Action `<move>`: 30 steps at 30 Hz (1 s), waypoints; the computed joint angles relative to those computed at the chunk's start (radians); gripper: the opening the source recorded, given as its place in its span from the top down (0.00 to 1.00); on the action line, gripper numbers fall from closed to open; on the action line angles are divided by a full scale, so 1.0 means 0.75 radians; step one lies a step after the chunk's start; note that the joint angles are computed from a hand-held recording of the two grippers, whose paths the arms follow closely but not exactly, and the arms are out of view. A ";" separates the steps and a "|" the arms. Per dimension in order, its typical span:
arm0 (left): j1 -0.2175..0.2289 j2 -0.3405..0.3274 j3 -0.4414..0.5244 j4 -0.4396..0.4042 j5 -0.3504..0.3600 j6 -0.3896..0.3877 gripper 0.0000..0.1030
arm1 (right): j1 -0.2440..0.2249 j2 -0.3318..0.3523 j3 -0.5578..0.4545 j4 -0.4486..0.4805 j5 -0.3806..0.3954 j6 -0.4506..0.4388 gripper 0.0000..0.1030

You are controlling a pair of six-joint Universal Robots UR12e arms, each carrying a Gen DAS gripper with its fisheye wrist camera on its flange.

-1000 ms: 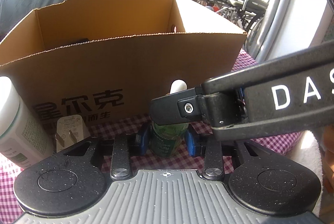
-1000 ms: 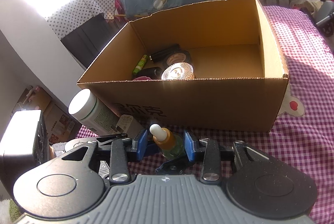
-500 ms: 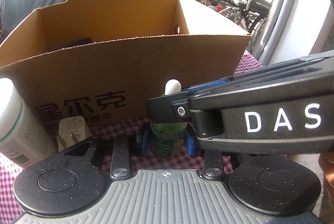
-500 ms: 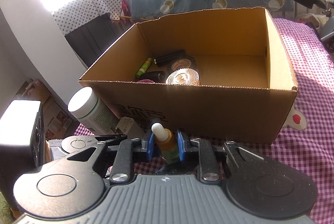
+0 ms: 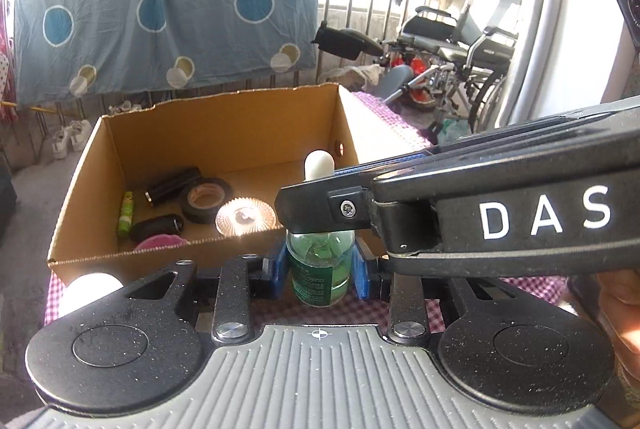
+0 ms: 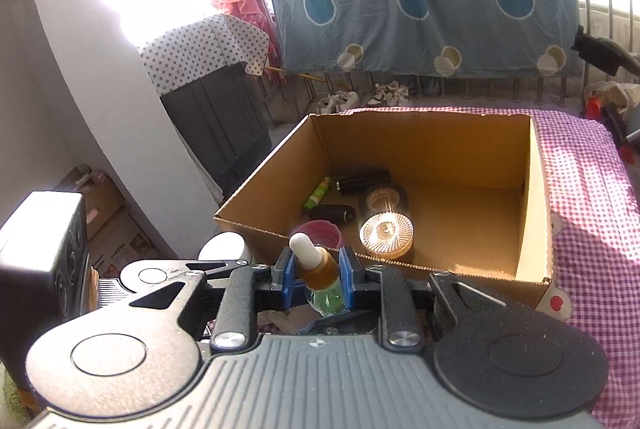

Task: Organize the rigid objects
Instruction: 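Lift the dropper bottle with the right tool and carry it over the box, then open the right tool to release the dropper bottle into the box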

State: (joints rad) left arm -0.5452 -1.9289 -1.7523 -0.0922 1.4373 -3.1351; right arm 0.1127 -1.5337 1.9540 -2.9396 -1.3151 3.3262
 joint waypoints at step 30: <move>0.046 -0.378 0.702 -0.819 0.055 -0.137 0.69 | -0.219 0.452 -0.507 0.496 0.304 -0.072 0.75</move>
